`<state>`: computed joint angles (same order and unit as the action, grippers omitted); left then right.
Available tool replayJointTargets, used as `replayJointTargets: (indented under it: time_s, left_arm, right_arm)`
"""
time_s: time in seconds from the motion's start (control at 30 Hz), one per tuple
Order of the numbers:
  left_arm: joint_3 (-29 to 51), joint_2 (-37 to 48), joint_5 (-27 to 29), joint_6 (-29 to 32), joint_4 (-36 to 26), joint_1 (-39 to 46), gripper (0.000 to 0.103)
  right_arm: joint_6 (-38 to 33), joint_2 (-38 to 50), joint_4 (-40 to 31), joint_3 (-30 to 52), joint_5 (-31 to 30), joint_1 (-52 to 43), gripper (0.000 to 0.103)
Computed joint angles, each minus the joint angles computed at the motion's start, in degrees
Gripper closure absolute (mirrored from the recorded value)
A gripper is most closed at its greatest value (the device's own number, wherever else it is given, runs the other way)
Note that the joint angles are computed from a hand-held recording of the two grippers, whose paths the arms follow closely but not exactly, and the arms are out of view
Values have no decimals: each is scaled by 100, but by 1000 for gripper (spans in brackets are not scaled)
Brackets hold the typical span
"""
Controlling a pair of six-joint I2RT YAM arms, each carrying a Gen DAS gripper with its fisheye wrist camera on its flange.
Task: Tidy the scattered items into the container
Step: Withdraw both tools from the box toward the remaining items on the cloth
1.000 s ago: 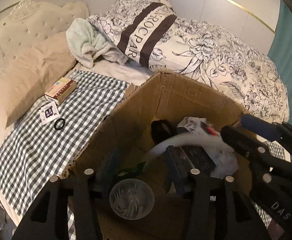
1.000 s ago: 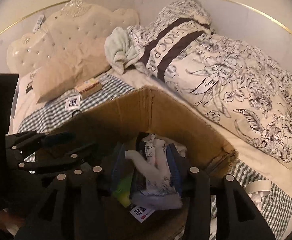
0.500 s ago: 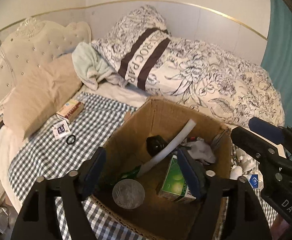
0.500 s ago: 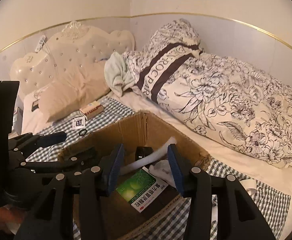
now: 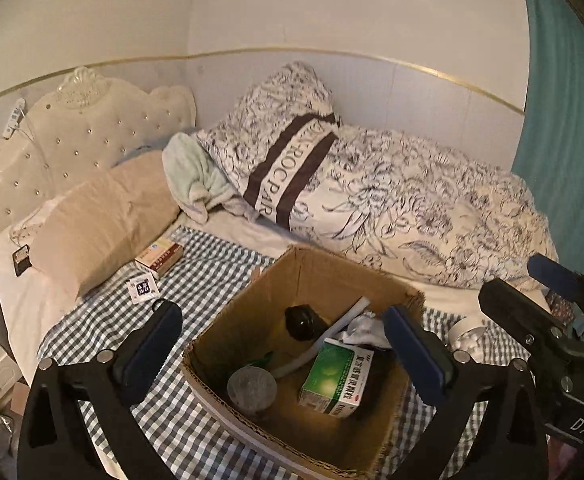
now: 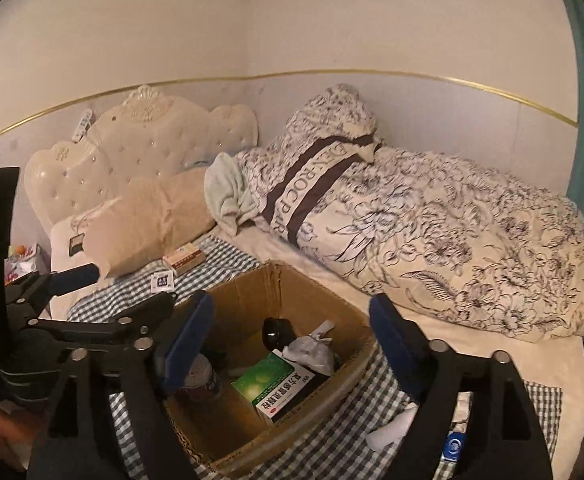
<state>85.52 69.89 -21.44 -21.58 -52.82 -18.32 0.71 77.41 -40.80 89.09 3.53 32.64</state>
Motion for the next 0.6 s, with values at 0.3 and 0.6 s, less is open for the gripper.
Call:
replayJointTargets:
  time_s: [0.3, 0.6]
  left_arm:
    - [368, -155, -852, -461, -346, -863, 0]
    - [903, 77, -1623, -855, -695, -1845, 0]
  right_arm:
    - [57, -686, -268, -122, -68, -507, 2]
    - [-174, -1264, -510, -165, -593, -1418, 0]
